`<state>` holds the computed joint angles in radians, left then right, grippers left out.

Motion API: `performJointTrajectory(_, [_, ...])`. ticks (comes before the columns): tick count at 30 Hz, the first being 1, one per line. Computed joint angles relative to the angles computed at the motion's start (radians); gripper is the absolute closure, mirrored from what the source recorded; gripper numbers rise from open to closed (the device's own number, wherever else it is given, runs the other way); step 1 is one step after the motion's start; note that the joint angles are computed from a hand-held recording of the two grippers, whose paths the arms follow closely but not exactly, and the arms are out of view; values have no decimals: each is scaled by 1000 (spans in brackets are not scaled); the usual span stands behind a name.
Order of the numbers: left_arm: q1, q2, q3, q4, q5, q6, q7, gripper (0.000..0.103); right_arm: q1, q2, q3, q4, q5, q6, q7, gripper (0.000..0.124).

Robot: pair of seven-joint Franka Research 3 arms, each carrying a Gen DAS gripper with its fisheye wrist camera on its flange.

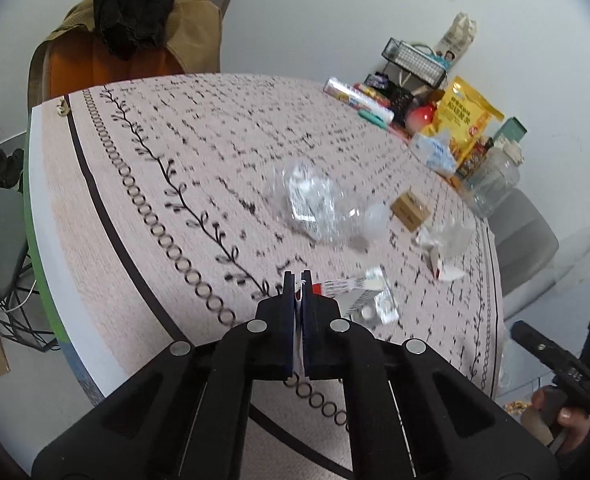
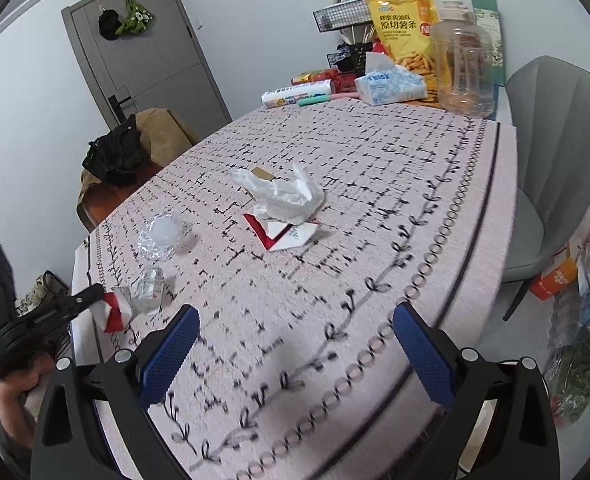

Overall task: Collect trash
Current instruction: 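Grasp a small white tube with the left tool while the right tool grasps a white paper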

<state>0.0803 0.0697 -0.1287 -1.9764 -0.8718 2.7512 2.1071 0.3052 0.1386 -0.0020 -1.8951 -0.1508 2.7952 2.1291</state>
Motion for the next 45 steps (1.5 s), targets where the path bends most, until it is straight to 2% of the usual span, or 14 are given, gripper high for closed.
performJointTrajectory(7, [19, 30, -6, 55, -41, 4, 14, 99, 43, 162, -31, 214, -34, -97, 38, 29])
performJointTrajectory(18, [61, 87, -23, 115, -76, -8, 12, 99, 108, 416, -98, 580, -86, -351, 87, 29])
performJointTrajectory(27, [87, 112, -43, 140, -58, -11, -14, 99, 113, 520, -112, 743, -90, -441, 78, 29])
performJointTrajectory(29, [90, 112, -46, 143, -59, -13, -14, 99, 120, 535, -124, 769, -105, -458, 81, 39])
performJointTrajectory(30, [91, 110, -48, 141, -60, -13, -13, 99, 123, 535, -128, 770, -113, -460, 82, 45])
performJointTrajectory(32, [90, 105, -49, 138, -60, -11, -12, 99, 123, 524, -128, 755, -123, -449, 72, 72])
performJointTrajectory(34, [86, 95, -49, 129, -57, -7, -14, 99, 99, 505, -98, 731, -90, -428, 25, 88])
performJointTrajectory(36, [80, 88, -48, 125, -51, -6, -17, 99, 89, 486, -83, 704, -66, -414, -10, 89])
performJointTrajectory(45, [51, 43, -37, 96, -69, 5, 12, 99, 96, 302, -62, 425, -34, -239, -59, 90])
